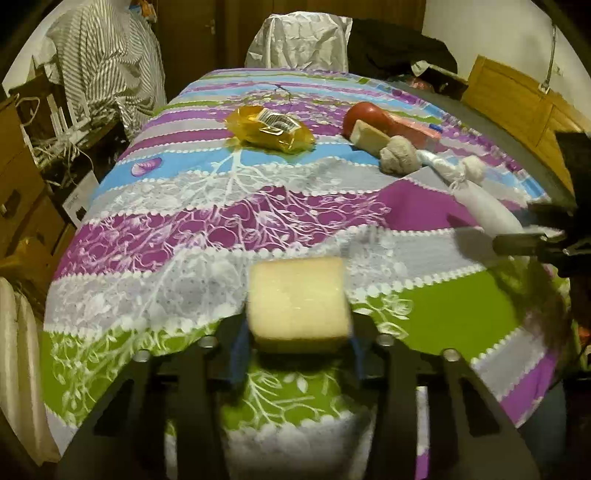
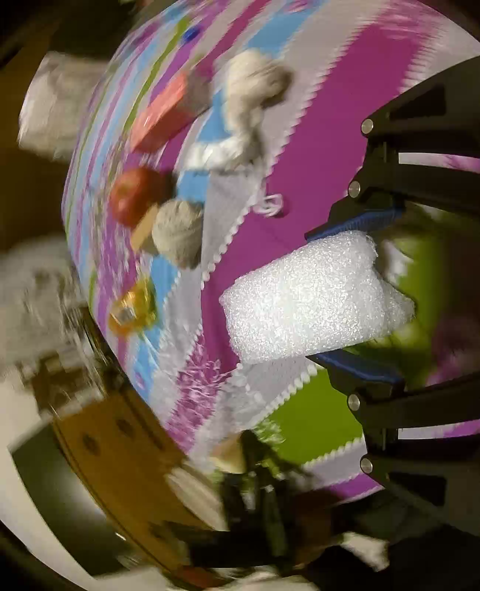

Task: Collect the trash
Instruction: 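Grasp the yellow sponge block with the left tool while the right tool grasps a foam sheet, then carry the sponge and foam sheet over the bucket and open both tools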

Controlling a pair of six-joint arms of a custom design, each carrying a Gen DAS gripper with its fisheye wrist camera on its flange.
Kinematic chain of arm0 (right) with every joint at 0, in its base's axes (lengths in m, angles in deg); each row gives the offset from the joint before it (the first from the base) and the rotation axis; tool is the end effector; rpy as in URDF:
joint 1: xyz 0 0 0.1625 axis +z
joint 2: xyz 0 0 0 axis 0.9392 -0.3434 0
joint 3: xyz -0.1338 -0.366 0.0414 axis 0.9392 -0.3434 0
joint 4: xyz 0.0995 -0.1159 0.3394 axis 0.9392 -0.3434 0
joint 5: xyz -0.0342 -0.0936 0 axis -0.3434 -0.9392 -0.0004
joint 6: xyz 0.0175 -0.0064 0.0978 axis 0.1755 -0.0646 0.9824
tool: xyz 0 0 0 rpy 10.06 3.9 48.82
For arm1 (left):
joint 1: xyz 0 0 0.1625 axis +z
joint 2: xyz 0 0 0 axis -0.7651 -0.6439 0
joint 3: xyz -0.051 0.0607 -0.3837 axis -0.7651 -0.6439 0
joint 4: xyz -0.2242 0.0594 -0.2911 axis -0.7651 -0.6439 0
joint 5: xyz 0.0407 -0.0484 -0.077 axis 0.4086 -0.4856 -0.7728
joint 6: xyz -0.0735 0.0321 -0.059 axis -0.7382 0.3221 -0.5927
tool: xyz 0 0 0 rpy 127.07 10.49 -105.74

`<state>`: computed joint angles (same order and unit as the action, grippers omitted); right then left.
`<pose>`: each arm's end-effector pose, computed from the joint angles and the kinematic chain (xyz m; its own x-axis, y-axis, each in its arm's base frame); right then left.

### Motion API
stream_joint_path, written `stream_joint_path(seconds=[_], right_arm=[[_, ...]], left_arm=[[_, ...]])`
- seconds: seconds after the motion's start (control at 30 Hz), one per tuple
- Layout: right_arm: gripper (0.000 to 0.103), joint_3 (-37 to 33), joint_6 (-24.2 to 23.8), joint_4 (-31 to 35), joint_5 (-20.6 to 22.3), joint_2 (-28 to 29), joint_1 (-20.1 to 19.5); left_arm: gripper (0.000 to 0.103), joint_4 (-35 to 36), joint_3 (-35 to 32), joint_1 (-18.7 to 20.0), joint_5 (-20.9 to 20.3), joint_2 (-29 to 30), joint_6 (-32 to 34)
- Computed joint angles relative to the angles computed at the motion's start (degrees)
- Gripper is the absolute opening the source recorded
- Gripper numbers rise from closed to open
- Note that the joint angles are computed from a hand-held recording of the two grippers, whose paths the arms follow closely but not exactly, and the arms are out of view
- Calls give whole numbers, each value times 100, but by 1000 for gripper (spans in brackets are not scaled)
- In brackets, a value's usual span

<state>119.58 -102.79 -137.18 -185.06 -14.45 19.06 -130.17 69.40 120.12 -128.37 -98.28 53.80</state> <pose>0.0916 -0.8122 0.1108 -0.8016 -0.3430 0.4897 -0.5271 0.7919 -0.3084 -0.0991 -0.8188 0.1079 -0.6935 0.3863 -0.6082 0.6373 0.7227 -0.2677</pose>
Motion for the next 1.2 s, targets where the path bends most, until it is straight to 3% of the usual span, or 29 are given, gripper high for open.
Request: stream_joint_path(seconds=[0.1,0.17,0.23,0.33,0.4,0.5,0.57,0.6,0.63,0.67,0.73,0.87,1.0,1.2], right_arm=[[60,761,800,-741,-194,-268,71],[63,1044,1316,-867,-183,-309,31],[69,1154,910,-1331,-453,-151,76],[82,1352,538,-1505,-371,-233,112],[88,1551,193,-1732,-323,-341,122],[88,1724,-164,-1964,-230,-435,90],[87,1735,-150,-1773,6,-481,20],[79,1770,-188,-1776,110,-490,-11],[61,1794,-210,-1773,159,-498,-26],[53,1775,-218,-1711,196,-482,-44],[53,1803,-182,-1857,250,-439,-62],[53,1994,58,-2186,349,-468,-70],[53,2181,521,-2544,400,-521,-43],[53,2073,919,-2512,346,-404,143]], left_arm=[[37,-327,264,-19,74,-104,-120],[38,-465,293,-7,142,-67,-147],[41,-666,366,-17,186,-51,-58],[70,-1040,653,-27,123,-192,65],[71,-1320,894,3,-37,-336,91],[71,-1303,949,35,-114,-395,-8],[65,-1232,868,46,-57,-338,-30],[58,-1191,839,56,-69,-314,-11],[51,-1117,803,61,-88,-288,16],[47,-1129,812,59,-79,-275,67],[37,-1218,853,42,-49,-245,212],[36,-1300,872,-29,177,-217,126],[36,-1472,938,-160,705,-233,-86],[35,-1768,1070,-335,1404,-387,-375]])
